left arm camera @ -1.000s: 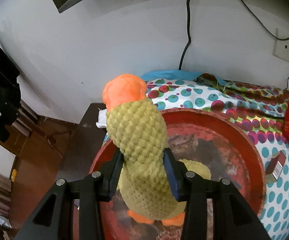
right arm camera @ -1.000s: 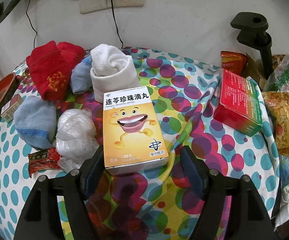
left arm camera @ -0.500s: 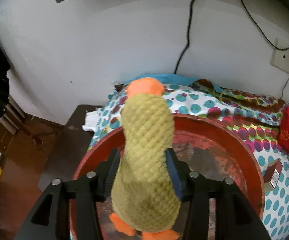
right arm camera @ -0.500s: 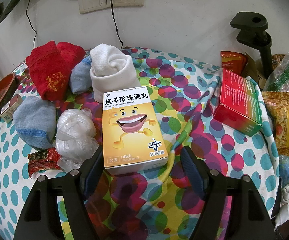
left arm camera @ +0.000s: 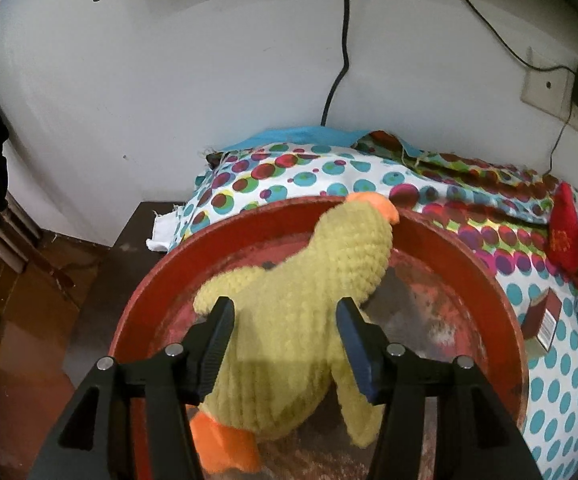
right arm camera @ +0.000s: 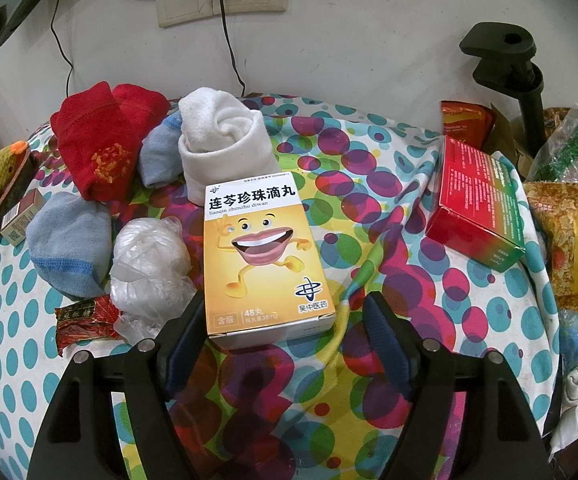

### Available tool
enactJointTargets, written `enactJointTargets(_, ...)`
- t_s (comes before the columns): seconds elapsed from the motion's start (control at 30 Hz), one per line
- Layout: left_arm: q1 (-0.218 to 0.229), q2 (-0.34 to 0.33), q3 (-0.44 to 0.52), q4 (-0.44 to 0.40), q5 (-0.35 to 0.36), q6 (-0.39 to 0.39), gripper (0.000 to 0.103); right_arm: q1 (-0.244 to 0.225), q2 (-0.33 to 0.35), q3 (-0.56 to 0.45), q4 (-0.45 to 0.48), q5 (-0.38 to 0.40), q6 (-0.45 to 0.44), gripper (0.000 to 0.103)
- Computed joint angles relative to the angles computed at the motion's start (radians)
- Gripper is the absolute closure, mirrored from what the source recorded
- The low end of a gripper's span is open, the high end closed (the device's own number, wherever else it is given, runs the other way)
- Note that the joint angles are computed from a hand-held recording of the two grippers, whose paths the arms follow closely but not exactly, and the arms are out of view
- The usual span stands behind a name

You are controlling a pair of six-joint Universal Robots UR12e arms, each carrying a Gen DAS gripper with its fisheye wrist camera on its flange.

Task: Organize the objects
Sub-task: 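Carry the duck over the red tray and release it with the left gripper, then grasp the yellow medicine box with the right gripper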

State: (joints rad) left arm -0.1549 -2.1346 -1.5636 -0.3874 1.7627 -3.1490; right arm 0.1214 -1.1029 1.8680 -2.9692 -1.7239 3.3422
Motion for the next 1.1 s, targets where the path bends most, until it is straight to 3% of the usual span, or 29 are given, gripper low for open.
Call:
enactJointTargets(0.23, -0.023, 0.05, -0.104, 0.118, 0.01, 0.011, 0.048, 0.0, -0.003, 0.004, 0.005, -0.007, 0.005, 0.023)
enactJointTargets(0.33, -0.032, 0.086, -0.157, 0.145, -0.026, -0.008, 0.048, 0.0, -0.002, 0.003, 0.005, -0.008, 0.005, 0.023)
enactJointTargets(0.57, -0.085, 0.148, -0.287, 0.279, -0.032, -0.059, 0.048, 0.003, -0.005, 0.006, 0.006, -0.012, 0.005, 0.024)
enactJointTargets(0.77, -0.153, 0.154, -0.345, 0.371, -0.01, 0.022, 0.048, 0.006, -0.007, 0.008, 0.004, -0.022, 0.003, 0.024)
enactJointTargets(0.9, -0.187, 0.142, -0.348, 0.373, -0.002, 0.101, 0.048, 0.018, -0.009, 0.01, -0.006, -0.047, -0.014, 0.03)
enactJointTargets(0.93, -0.196, 0.138, -0.348, 0.376, 0.006, 0.114, 0.048, 0.021, -0.007, 0.009, -0.007, -0.054, -0.014, 0.036)
enactJointTargets(1.0, -0.207, 0.131, -0.347, 0.375, 0.011, 0.124, 0.048, 0.018, -0.009, 0.01, -0.01, -0.036, -0.015, 0.044)
enactJointTargets(1.1, -0.215, 0.127, -0.35, 0.361, 0.02, 0.123, 0.048, 0.019, -0.009, 0.012, -0.016, -0.035, -0.008, 0.048)
